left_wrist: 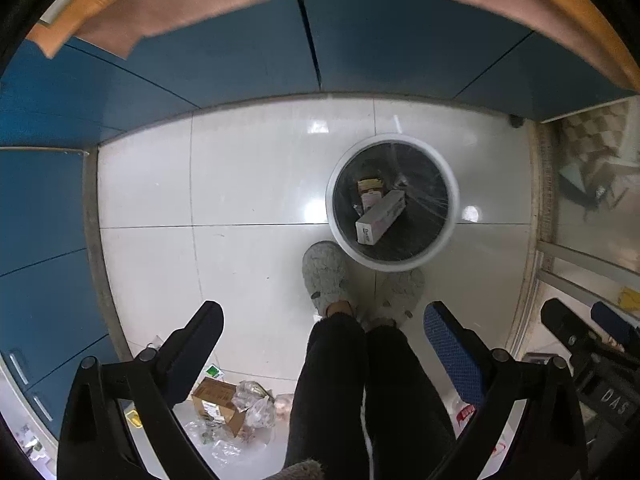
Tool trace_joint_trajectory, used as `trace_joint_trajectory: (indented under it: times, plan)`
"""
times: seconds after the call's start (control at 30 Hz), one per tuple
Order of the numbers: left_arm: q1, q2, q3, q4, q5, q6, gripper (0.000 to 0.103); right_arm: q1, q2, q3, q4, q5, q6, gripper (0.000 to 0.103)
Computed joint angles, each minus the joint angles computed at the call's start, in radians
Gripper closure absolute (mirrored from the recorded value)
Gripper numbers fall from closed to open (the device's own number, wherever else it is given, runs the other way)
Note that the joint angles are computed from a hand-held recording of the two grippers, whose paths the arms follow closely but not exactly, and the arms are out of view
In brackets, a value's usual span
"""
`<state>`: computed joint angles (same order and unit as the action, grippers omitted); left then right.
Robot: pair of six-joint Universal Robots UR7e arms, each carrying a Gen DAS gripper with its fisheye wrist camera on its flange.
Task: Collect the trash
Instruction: 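Move both tools back over the counter toward the tissues and sachets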
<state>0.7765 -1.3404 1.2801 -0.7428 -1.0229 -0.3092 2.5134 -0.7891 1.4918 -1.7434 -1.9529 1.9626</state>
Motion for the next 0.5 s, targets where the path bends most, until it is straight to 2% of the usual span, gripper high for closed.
trace_joint_trajectory:
  times: [0.13, 0.37, 0.5]
  plan:
    - [-0.039, 0.038, -0.152, 0.098, -0.029, -0.018, 0.001, 0.051, 0.022, -0.181, 0.169, 0.004, 0.049, 0.000]
    - [-0.079, 0.195, -0.556, 0.256, -0.097, -0.003, 0.001, 0.114, 0.128, -0.555, 0.440, -0.003, 0.112, 0.000]
    - [-0.114, 0.310, -0.807, 0.242, -0.072, 0.055, 0.000, 0.143, 0.240, -0.879, 0.659, -0.092, 0.160, 0.000]
